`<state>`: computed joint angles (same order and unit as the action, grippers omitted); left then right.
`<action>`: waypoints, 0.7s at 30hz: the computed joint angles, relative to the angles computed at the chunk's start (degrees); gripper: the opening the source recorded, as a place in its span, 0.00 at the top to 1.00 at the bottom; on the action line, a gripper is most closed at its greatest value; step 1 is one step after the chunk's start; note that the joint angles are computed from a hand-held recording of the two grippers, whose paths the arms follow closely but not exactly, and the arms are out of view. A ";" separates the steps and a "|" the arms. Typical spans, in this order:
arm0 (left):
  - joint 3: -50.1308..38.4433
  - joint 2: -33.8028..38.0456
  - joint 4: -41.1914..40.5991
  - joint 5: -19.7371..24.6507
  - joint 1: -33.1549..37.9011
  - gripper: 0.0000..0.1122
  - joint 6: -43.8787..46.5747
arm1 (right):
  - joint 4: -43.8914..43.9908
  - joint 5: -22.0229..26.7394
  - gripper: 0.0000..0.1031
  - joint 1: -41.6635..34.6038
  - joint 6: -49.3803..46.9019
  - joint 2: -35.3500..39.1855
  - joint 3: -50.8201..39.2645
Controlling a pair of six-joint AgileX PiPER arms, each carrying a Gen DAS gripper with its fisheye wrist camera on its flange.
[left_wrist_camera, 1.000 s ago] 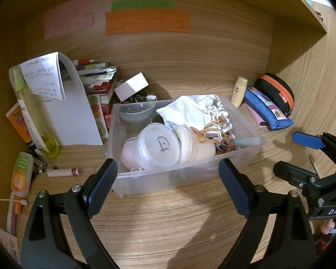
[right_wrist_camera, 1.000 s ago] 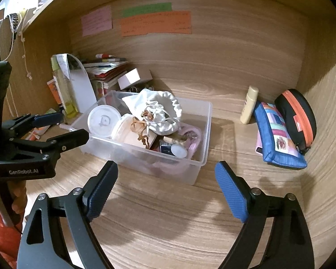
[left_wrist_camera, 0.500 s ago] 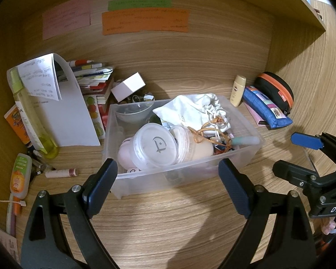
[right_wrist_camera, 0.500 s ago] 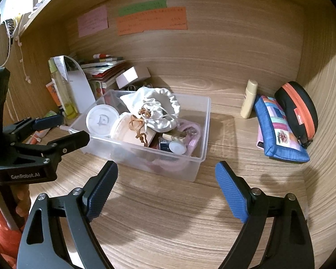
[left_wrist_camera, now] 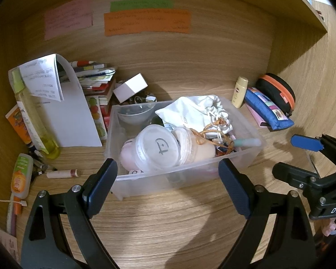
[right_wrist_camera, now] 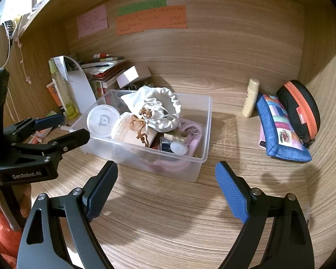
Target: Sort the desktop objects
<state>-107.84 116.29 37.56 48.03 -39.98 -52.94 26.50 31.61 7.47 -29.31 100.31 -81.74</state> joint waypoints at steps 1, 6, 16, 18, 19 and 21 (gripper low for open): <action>-0.05 0.06 -0.06 0.02 -0.02 0.18 0.12 | 0.10 0.12 0.15 -0.03 -0.10 0.05 -0.07; 0.40 -0.31 -2.59 -1.40 0.20 0.18 2.07 | -0.05 0.85 0.15 0.12 0.11 0.57 -0.71; 0.40 -0.24 0.70 -1.16 -1.05 0.18 1.11 | -0.32 1.41 0.15 0.25 0.30 1.23 -1.61; 0.73 -0.35 1.30 -1.44 -1.06 0.18 0.54 | -0.75 1.53 0.15 0.45 0.59 1.44 -1.91; 0.92 -0.45 1.44 -1.51 -1.07 0.18 0.30 | -0.92 1.45 0.15 0.54 0.63 1.42 -1.87; 1.32 -0.68 1.23 -1.83 -0.92 0.18 -0.07 | -1.27 1.53 0.15 0.72 0.82 1.61 -2.16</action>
